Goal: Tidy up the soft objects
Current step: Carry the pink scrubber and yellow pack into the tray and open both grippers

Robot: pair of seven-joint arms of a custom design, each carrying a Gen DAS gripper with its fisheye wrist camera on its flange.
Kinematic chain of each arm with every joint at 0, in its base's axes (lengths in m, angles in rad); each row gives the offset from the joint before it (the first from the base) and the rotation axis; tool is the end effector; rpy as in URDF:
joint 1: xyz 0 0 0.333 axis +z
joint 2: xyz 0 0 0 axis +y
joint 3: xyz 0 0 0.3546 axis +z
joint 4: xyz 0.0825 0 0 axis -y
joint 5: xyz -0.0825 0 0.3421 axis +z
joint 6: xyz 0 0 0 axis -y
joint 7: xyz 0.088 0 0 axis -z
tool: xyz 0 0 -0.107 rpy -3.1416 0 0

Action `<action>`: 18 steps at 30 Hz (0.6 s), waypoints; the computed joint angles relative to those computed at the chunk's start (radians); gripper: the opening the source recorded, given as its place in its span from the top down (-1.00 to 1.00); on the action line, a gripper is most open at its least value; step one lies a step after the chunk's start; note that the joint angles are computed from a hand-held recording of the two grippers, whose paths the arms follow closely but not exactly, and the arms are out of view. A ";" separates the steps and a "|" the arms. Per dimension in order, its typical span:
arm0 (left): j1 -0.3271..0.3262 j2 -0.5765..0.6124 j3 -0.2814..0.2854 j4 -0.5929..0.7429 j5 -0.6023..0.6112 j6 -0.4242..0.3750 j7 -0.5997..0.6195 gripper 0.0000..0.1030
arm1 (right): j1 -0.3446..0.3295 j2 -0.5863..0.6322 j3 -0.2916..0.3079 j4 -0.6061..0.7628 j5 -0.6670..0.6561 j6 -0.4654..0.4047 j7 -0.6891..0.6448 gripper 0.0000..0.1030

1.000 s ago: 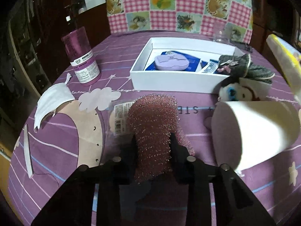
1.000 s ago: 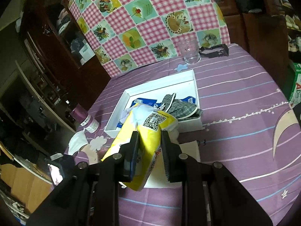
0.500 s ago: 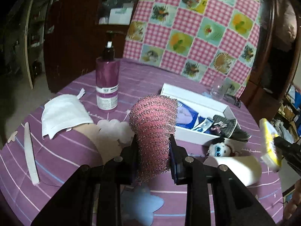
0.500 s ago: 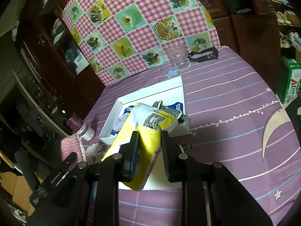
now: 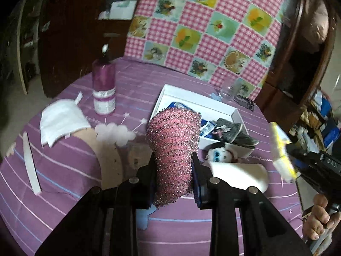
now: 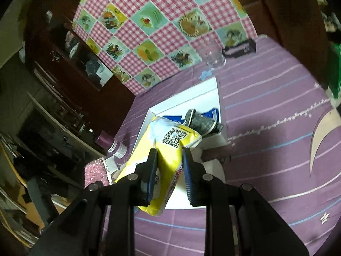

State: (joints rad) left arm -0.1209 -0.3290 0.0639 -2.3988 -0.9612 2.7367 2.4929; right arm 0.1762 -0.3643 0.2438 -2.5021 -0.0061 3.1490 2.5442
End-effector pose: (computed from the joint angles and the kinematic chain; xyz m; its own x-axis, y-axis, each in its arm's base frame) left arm 0.4323 0.0103 0.5588 -0.2956 -0.9256 0.2366 -0.6739 0.0265 -0.7384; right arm 0.3804 0.1878 0.5922 -0.1621 -0.7493 -0.6421 -0.5880 0.5958 -0.5470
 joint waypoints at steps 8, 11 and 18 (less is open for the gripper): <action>-0.024 0.047 -0.019 0.163 0.068 -0.053 -0.048 0.46 | 0.085 0.048 -0.136 0.168 0.073 -0.171 -0.075 0.51; -0.024 0.142 -0.043 0.255 0.051 -0.093 -0.069 0.44 | 0.054 0.139 -0.134 0.243 0.051 -0.176 -0.083 0.46; 0.028 0.382 -0.136 0.409 -0.021 -0.079 -0.052 0.28 | 0.124 0.363 -0.204 0.299 0.354 0.043 -0.213 0.43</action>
State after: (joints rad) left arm -0.0927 0.0532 -0.0720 -1.9901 -0.9823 2.6573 2.4410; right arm 0.3005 -0.0012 0.0400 -2.2029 0.3479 3.1921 2.3315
